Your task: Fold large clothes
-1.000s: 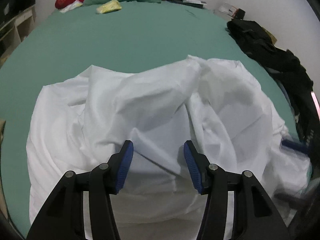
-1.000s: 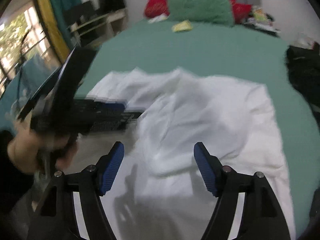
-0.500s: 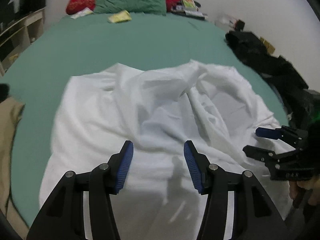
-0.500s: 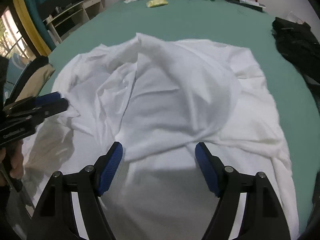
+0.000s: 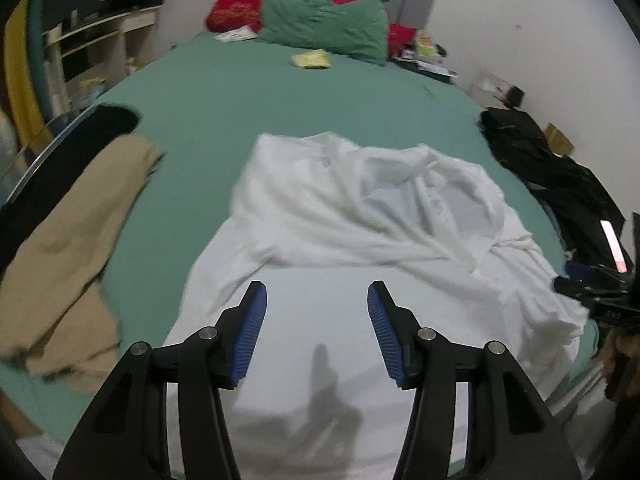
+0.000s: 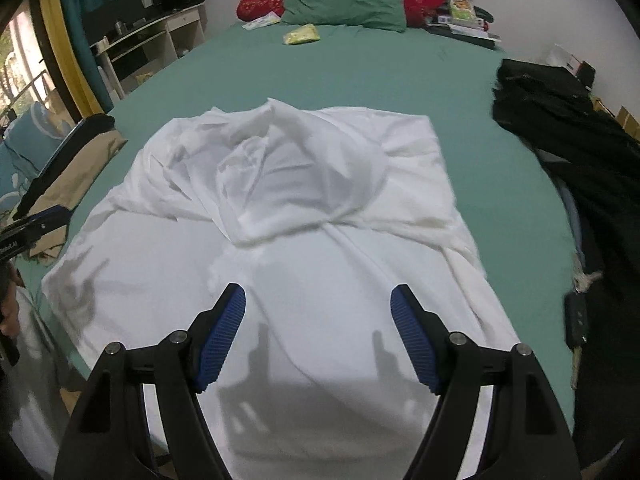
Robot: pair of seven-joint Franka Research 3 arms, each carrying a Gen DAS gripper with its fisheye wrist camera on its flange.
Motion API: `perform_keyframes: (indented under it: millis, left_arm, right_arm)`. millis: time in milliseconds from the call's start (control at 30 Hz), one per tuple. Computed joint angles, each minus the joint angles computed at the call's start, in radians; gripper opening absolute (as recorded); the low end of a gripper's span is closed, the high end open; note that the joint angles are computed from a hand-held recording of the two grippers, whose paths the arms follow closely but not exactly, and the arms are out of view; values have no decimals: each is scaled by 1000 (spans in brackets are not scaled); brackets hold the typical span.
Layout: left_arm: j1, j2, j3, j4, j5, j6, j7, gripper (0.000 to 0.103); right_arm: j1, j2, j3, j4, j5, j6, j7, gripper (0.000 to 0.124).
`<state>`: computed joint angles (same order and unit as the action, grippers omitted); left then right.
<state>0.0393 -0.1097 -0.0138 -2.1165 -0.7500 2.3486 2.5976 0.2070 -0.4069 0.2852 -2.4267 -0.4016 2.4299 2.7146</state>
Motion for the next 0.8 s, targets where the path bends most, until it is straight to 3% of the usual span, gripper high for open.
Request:
perform_keyframes:
  millis: [200,300,500,600,800]
  left_arm:
    - [44,25,17,-23,96,44,-53,59]
    - [58,41,13,-37,137,103,-58,62]
    - [95,114,5,6,225,95,-140,70]
    - [113,124,-6,4,233,74,-124,73]
    - [115,103,-18,-22,290,71,-116,78]
  right_arm:
    - [21,-146,-21,-131,80,-60,-52,76]
    - [22,-212,-44,-201,134,-94,-117,76]
    - [-29,-336,-83,-325,216,-166,-205,76]
    - [-31,-393,-131,-407,317,-117,-229,76]
    - [-23,-412,-99,-431,401,-87,-286,77]
